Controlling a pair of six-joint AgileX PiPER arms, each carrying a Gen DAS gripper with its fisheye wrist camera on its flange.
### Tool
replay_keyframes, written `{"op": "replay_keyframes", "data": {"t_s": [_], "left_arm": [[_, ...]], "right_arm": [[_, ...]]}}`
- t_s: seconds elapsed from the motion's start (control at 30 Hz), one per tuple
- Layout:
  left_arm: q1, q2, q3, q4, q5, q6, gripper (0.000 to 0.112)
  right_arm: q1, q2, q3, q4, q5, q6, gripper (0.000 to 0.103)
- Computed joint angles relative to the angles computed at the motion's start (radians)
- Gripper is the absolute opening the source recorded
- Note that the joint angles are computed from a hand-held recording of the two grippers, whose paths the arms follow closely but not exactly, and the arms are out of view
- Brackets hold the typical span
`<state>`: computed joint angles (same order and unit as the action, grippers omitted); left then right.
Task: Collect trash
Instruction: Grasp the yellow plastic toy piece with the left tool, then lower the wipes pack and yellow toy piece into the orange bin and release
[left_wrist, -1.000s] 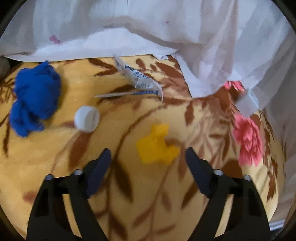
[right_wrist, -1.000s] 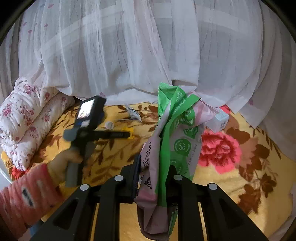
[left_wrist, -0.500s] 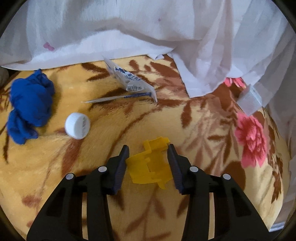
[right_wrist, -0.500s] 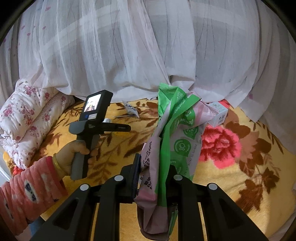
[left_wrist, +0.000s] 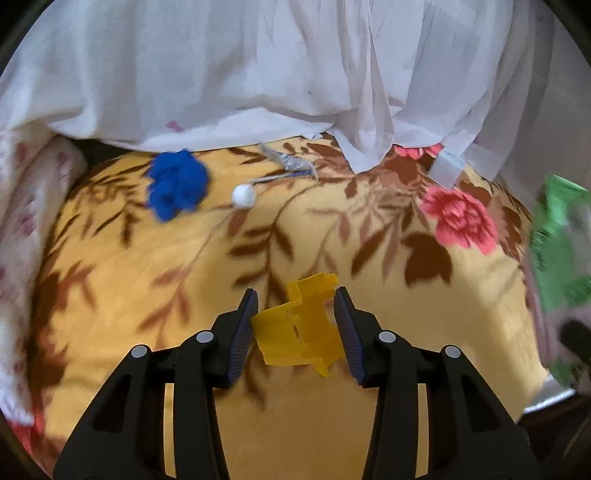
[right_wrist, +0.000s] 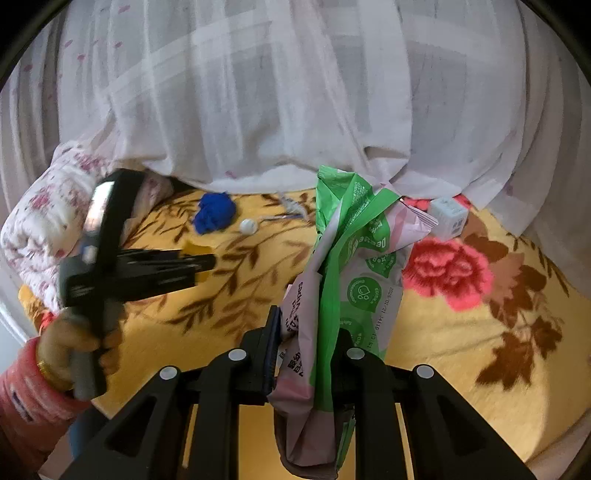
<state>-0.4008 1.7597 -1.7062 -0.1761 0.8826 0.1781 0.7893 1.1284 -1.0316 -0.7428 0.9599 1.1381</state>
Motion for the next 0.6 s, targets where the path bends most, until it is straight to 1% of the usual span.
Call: {"op": "replay_keyframes", "data": {"t_s": [0.07,0.17,0.27,0.37,0.47,0.6], "left_arm": [[0.029,-0.113,0.141,-0.031,-0.029,0.038,0.042],[0.095,-0.280,0.331,-0.108,-0.049,0.147,0.042],[0.156,-0.401,0.457,-0.149,-0.039,0.222,0.042],[0.223,-0.509,0.561,-0.196,0.001,0.320,0.042],[0.292,-0.601,0.662,-0.245,0.073,0.429,0.042],[0.377,-0.693,0.793,-0.289,0.171,0.583,0.042]], "right_arm": [[0.076,0.004,0.004,-0.025,0.041,0.052,0.018],[0.210,0.013,0.008,-0.061,0.112,0.140,0.018],[0.336,0.029,0.009,-0.092,0.177,0.223,0.018],[0.453,0.053,0.009,-0.102,0.225,0.289,0.018],[0.554,0.072,0.026,-0.099,0.251,0.350,0.019],[0.673,0.106,0.059,-0.063,0.250,0.432,0.019]]}}
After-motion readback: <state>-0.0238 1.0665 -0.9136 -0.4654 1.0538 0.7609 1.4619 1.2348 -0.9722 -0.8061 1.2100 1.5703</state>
